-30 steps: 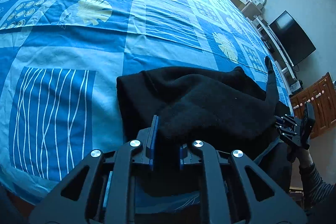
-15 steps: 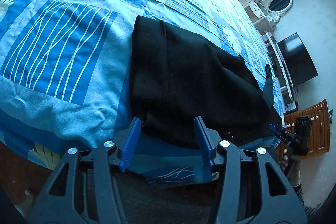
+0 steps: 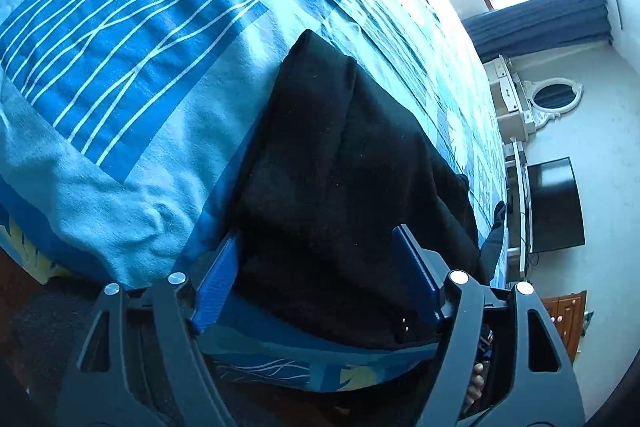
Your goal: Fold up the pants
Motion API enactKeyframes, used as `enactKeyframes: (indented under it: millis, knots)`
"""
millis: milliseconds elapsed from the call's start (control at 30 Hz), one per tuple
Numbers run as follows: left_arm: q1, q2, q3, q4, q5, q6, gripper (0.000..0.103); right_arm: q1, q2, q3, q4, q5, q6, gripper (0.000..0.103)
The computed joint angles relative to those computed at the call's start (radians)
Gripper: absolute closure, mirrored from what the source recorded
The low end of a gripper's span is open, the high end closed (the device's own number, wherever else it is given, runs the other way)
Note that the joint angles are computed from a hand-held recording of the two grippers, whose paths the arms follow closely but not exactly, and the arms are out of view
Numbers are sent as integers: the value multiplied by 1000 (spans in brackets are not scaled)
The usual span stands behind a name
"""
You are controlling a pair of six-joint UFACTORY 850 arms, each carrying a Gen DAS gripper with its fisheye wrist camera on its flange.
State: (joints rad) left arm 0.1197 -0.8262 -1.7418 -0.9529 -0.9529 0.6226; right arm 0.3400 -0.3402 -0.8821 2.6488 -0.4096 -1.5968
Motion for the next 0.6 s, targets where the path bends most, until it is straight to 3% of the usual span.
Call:
enactKeyframes:
  millis: [100, 233, 367, 500, 600]
  knots:
    - [-7, 18, 25, 0, 38, -3, 27, 15, -6, -25, 120, 50, -131, 37]
    - [-23, 12, 0, 66, 56, -42, 29, 25, -31, -62, 179, 129, -192, 66]
    - [-45, 28, -1, 183, 135, -84, 64, 23, -34, -58, 196, 126, -212, 74]
    - [-38, 32, -3, 170, 118, -102, 63, 18, -37, -57, 171, 121, -193, 74]
    - [-39, 36, 3, 140, 110, -93, 50, 16, -44, -61, 162, 110, -174, 74]
